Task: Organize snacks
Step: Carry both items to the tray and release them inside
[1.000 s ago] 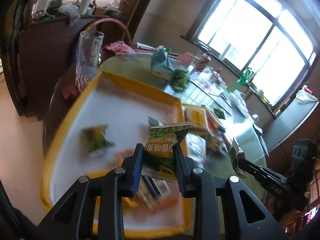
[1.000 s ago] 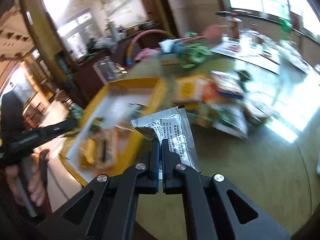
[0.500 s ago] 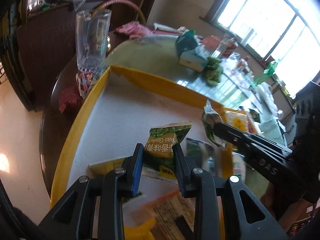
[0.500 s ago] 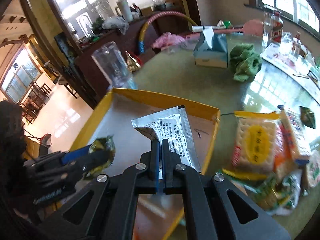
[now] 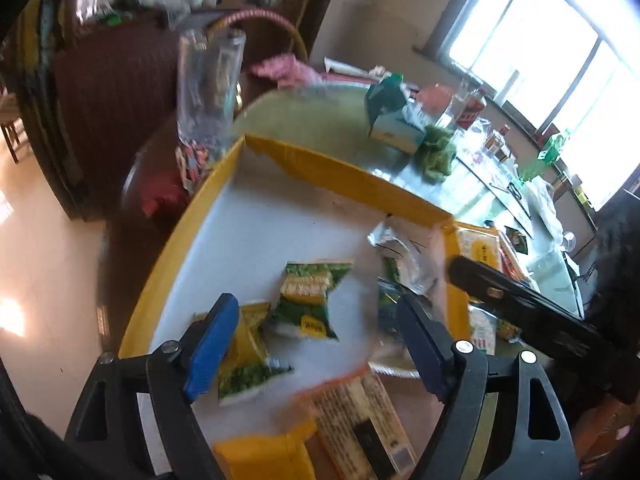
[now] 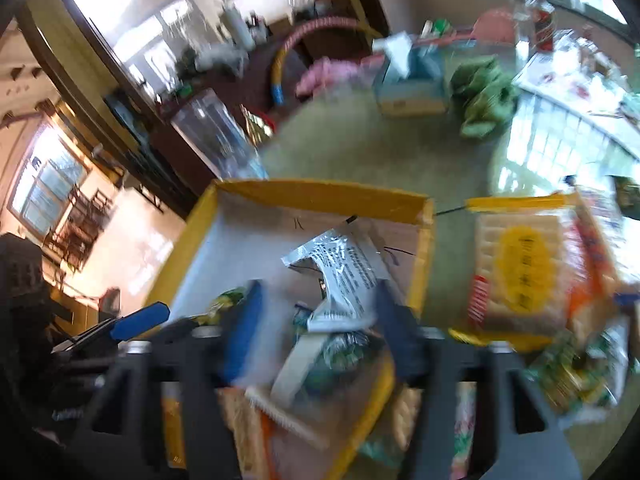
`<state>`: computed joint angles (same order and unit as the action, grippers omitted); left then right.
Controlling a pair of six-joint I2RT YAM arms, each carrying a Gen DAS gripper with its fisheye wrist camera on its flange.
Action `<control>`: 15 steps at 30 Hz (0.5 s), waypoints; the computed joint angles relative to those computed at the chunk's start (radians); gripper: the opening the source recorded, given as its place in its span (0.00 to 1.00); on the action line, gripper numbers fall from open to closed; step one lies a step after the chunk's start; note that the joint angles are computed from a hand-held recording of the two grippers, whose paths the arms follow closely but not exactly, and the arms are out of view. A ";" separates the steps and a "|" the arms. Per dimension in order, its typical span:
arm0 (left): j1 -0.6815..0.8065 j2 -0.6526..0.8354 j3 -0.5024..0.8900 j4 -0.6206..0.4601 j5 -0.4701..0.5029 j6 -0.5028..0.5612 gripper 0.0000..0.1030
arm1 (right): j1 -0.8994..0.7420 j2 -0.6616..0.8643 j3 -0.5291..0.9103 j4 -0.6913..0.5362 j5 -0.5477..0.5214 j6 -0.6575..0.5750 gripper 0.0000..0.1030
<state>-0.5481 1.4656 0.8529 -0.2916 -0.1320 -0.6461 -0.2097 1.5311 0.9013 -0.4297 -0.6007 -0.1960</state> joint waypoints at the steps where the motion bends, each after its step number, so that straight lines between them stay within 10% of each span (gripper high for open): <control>1: -0.023 -0.027 -0.015 -0.002 -0.018 -0.013 0.78 | -0.030 -0.042 -0.021 -0.019 -0.023 -0.020 0.66; 8: -0.248 -0.169 -0.097 0.014 -0.115 -0.152 0.78 | -0.501 -0.183 -0.061 -0.435 -0.283 -0.472 0.78; 15: -0.382 -0.079 -0.023 0.043 -0.122 -0.183 0.78 | -0.779 0.005 0.028 -0.588 -0.241 -0.762 0.79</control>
<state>-0.9303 1.3865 0.8302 -0.2481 -0.2543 -0.8294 -0.9891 1.5365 0.9295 -1.0173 -0.8413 -0.9576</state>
